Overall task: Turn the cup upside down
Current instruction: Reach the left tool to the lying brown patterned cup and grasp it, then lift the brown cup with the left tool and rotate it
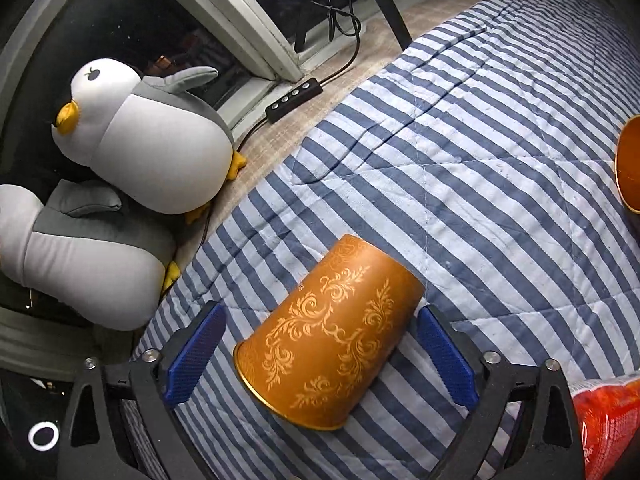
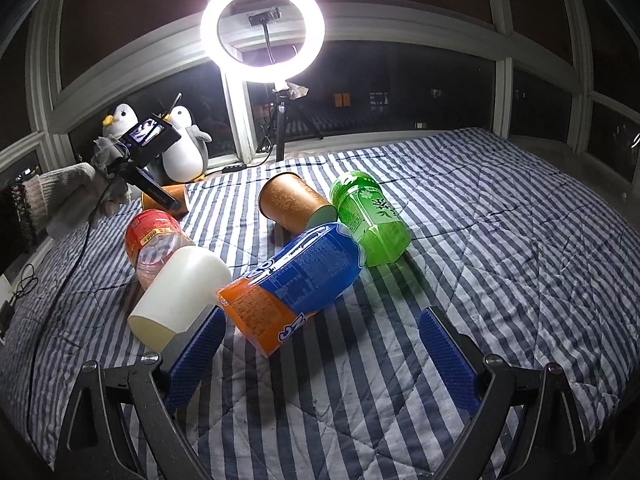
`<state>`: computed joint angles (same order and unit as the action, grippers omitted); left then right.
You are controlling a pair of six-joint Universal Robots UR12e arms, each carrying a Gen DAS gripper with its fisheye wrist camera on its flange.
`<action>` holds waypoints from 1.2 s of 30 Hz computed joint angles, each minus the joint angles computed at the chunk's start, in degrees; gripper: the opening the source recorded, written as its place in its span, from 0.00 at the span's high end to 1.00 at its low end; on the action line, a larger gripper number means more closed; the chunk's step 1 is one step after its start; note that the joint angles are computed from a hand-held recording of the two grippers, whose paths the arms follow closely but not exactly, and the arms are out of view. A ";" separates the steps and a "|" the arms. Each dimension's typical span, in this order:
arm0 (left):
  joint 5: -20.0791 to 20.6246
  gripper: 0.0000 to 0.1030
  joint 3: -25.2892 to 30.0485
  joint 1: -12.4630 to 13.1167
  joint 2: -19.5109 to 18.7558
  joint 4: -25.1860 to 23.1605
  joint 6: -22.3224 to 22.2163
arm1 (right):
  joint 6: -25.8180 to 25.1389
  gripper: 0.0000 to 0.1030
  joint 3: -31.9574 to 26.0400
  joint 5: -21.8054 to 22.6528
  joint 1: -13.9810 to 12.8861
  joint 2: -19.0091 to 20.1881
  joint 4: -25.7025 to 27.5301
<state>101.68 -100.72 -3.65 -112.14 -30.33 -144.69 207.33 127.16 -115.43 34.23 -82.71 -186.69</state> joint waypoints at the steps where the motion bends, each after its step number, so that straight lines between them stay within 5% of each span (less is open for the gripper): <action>1: -0.15 0.10 0.25 0.06 -0.20 -0.41 -0.17 | 0.09 0.07 0.01 0.29 -0.09 0.00 0.07; 4: -0.01 0.19 0.68 0.18 -0.80 -1.13 -0.26 | 0.12 0.07 -0.02 0.41 -0.22 0.10 0.16; 19: -2.00 0.31 -2.41 1.81 2.41 0.07 -2.87 | 0.76 0.07 0.01 0.48 0.10 -0.35 -0.04; 36: -6.77 0.35 -15.75 5.16 19.58 1.06 0.90 | -0.22 0.07 0.34 -0.59 3.25 -1.89 -2.83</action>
<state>94.91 -116.47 1.52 -92.56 -29.27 -143.79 207.12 127.50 -116.03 37.48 -84.60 -189.52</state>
